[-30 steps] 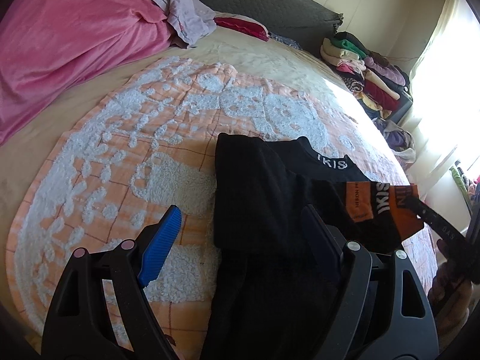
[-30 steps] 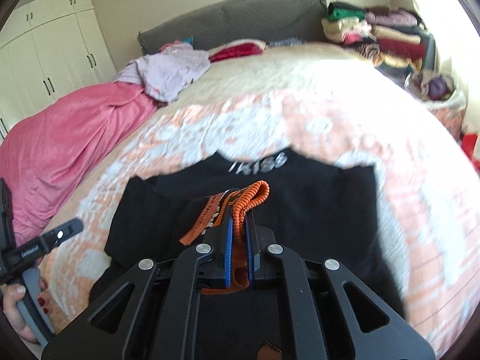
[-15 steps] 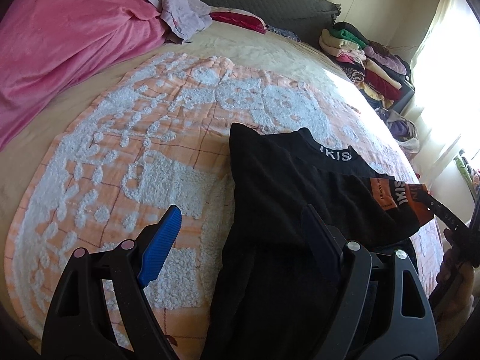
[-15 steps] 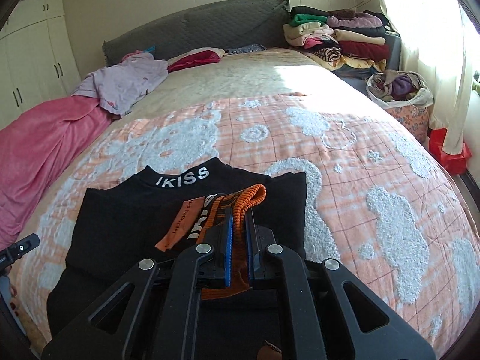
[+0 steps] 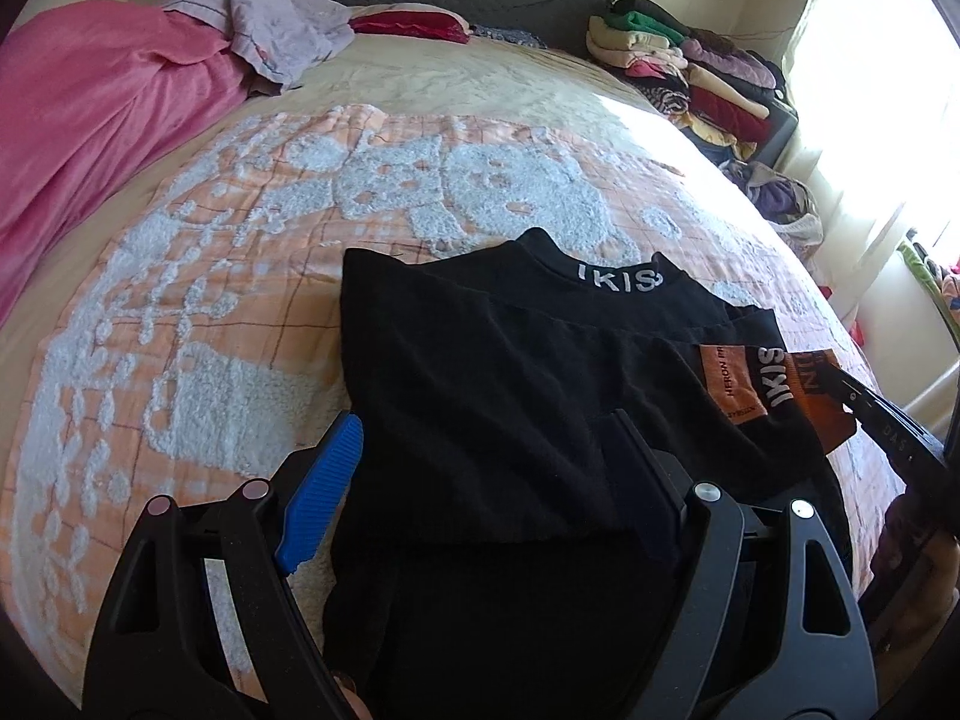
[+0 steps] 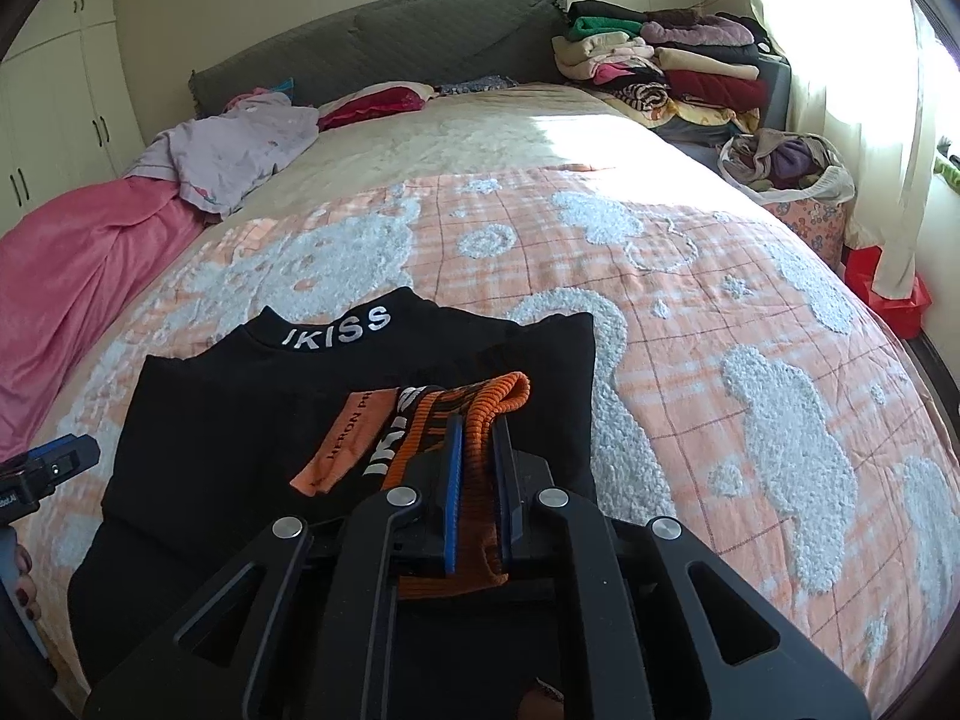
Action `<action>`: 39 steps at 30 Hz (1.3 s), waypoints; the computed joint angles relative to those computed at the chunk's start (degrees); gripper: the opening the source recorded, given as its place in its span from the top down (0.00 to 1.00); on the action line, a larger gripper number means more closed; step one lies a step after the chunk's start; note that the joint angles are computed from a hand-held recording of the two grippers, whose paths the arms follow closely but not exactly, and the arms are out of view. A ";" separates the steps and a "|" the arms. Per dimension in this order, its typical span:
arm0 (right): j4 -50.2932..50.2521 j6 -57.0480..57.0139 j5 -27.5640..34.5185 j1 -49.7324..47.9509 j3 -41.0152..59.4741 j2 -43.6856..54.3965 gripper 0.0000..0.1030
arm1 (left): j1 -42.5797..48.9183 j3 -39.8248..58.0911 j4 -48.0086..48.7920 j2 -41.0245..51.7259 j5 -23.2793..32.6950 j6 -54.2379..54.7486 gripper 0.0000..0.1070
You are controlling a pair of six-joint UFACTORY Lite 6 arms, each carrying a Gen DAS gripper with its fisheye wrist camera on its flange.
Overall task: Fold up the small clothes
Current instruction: 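Lay the hem over the folded sleeves and open the right gripper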
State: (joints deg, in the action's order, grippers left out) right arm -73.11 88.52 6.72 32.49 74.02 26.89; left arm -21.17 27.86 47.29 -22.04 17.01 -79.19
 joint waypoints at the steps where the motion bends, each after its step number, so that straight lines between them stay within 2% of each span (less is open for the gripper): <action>1: -3.86 4.00 0.98 0.15 -0.59 -0.26 0.88 | -0.59 0.66 1.51 1.34 -0.23 -1.42 0.31; 5: -7.74 8.52 0.50 -0.86 -3.21 -1.77 0.88 | -1.99 3.06 5.70 5.54 -0.01 -5.11 0.31; 7: -10.75 12.10 0.20 -1.18 -4.64 -2.72 0.88 | -2.30 4.32 7.22 7.93 -0.03 -6.25 0.36; 8: -11.77 13.45 0.00 -1.20 -5.17 -3.11 0.88 | -2.14 4.65 7.61 8.69 -0.30 -6.40 0.42; 11: -8.26 10.22 -1.00 -0.34 -5.60 -3.53 0.86 | -1.11 5.96 7.15 11.80 -2.04 -5.14 0.49; 13: -0.83 1.94 -1.35 0.97 -4.94 -3.08 0.83 | -0.63 6.81 7.55 14.52 -2.09 -4.83 0.50; 16: 11.58 -11.52 -0.96 3.37 -2.69 -1.43 0.82 | 2.17 7.77 1.89 19.56 -2.56 2.56 0.50; 18: 17.12 -17.40 -0.53 4.97 -0.99 -0.14 0.82 | 6.18 4.93 -1.02 18.71 -7.45 7.06 0.50; 21: 25.41 -26.28 0.21 7.39 2.41 2.44 0.82 | 7.51 3.24 -6.16 16.55 -8.83 13.09 0.50; 25: 44.18 -46.02 2.17 9.79 8.51 7.38 0.78 | 6.09 2.58 0.93 16.10 -8.09 5.82 0.50; 27: 48.38 -50.86 4.55 10.45 11.72 10.49 0.77 | 5.83 2.49 2.02 16.02 -8.06 4.48 0.50; 29: 47.44 -49.91 6.86 10.28 13.24 12.70 0.77 | 6.19 2.38 0.76 15.93 -8.54 5.85 0.50; 31: 40.22 -42.30 7.68 9.55 11.78 13.28 0.76 | 6.82 2.04 -1.93 15.59 -9.20 8.93 0.50; 35: 38.34 -39.49 1.76 7.41 6.00 10.98 0.74 | 7.70 1.24 -4.41 15.01 -10.47 12.03 0.50; 39: 30.96 -31.11 2.88 8.30 6.61 11.54 0.74 | 7.61 0.94 -2.19 14.80 -10.58 9.51 0.50</action>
